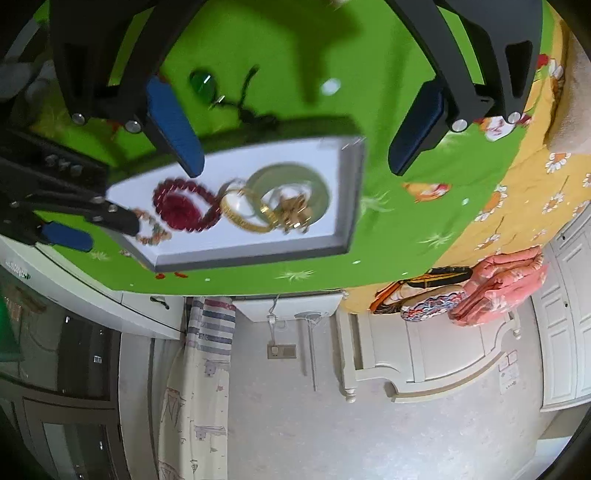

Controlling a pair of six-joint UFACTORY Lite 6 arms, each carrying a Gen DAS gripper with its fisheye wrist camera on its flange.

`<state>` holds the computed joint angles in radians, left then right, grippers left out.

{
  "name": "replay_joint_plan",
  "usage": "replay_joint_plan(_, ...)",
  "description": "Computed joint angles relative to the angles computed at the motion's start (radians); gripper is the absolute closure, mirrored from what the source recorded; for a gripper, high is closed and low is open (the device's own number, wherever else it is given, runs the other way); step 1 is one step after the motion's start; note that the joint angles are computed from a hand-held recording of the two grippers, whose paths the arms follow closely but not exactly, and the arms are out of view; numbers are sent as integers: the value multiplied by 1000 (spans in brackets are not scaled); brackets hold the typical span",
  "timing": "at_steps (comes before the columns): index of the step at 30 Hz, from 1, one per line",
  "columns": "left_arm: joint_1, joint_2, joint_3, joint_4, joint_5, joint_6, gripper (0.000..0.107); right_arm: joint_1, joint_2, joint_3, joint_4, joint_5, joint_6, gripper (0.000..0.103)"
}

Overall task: Organize jewelry
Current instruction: 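Open both tools, withdraw, and move the right tool to the red cord bracelet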

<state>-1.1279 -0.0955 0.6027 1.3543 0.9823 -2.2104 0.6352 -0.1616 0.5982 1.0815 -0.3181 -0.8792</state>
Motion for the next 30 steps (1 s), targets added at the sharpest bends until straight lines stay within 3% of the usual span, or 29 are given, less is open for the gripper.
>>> replay_joint_plan(6, -149, -114, -122, -103, 116, 3, 10, 81, -172, -128, 124, -7, -93, 30)
replay_joint_plan(18, -284, -289, -292, -185, 159, -69, 9, 81, -477, -390, 361, 30, -293, 29)
replay_joint_plan(22, -282, -354, -342, -164, 134, -89, 9, 71, -554, -444, 400, 44, -323, 29)
replay_joint_plan(28, -302, -389, -367, -141, 153, -129, 9, 104, -501, -432, 360, 30, -305, 30)
replay_joint_plan(30, -283, -383, -360, -136, 136, -119, 9, 103, -459, -412, 368, 41, -322, 36)
